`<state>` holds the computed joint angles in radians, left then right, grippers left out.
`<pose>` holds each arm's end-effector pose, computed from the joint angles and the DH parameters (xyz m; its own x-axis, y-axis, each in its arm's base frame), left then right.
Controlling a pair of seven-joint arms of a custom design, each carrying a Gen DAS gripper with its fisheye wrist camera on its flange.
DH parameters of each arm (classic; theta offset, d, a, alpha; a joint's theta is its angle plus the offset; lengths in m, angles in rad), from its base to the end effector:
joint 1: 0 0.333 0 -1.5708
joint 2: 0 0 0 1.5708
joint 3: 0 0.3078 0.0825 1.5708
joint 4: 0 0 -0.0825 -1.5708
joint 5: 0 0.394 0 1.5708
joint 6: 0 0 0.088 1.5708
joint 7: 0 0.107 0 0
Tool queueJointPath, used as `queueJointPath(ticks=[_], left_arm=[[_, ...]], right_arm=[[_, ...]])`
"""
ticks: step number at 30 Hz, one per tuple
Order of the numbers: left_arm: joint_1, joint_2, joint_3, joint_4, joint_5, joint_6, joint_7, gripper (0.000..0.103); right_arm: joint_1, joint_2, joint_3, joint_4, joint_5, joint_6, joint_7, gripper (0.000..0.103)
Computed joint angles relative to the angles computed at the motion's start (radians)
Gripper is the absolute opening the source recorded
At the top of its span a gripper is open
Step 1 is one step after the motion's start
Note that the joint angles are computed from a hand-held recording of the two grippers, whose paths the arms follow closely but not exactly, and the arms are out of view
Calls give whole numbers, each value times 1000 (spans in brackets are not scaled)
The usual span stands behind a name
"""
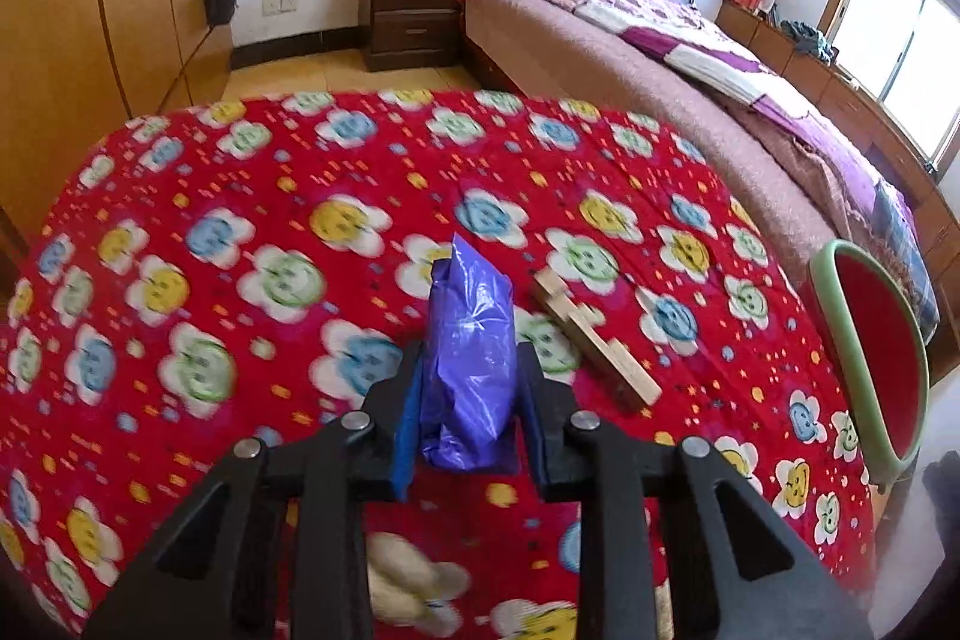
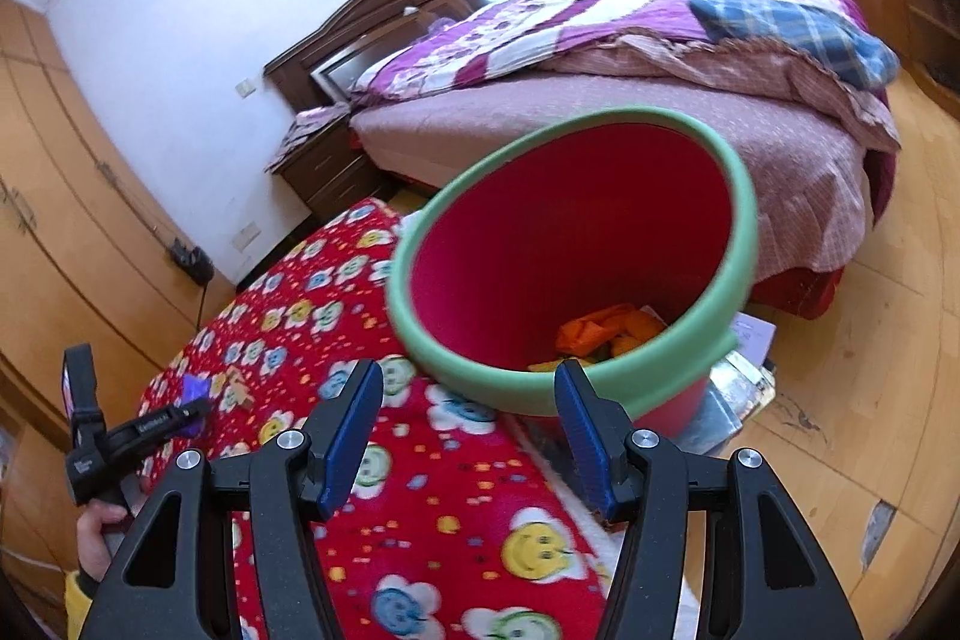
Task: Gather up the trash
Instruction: 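Grasp the wooden stick with the right tool while the left tool holds the purple bag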
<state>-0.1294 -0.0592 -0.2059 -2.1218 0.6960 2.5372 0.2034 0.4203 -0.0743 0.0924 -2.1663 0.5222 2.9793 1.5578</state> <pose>0.5414 -0.1981 0.4737 0.4601 -0.8735 0.1591 -0.6428 -0.4514 -0.6189 0.5186 0.2533 0.5141 0.2193 -0.8816 -0.4179 -0.7298 0.1360 -0.6700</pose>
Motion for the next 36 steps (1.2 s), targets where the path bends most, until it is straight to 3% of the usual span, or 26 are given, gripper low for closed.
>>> queueJointPath(ticks=[12, 17, 28, 31, 36], left_arm=[[104, -163, 1, -146, 46, 16, -9, 28], [146, -187, -11, -201, 70, 63, -56, 28], [176, -165, -26, -213, 115, 113, -93, 28], [171, -156, -26, -211, 121, 120, -92, 28], [162, -149, -27, -211, 129, 131, -89, 28]], right_arm=[[36, 114, 68, 166, -215, -69, 85, 61], [51, 221, 106, 289, -208, -111, 51, 61], [133, 469, 100, 586, -421, -242, 98, 60], [152, 533, 96, 669, -451, -297, 95, 50], [187, 586, 68, 732, -502, -329, 122, 45]])
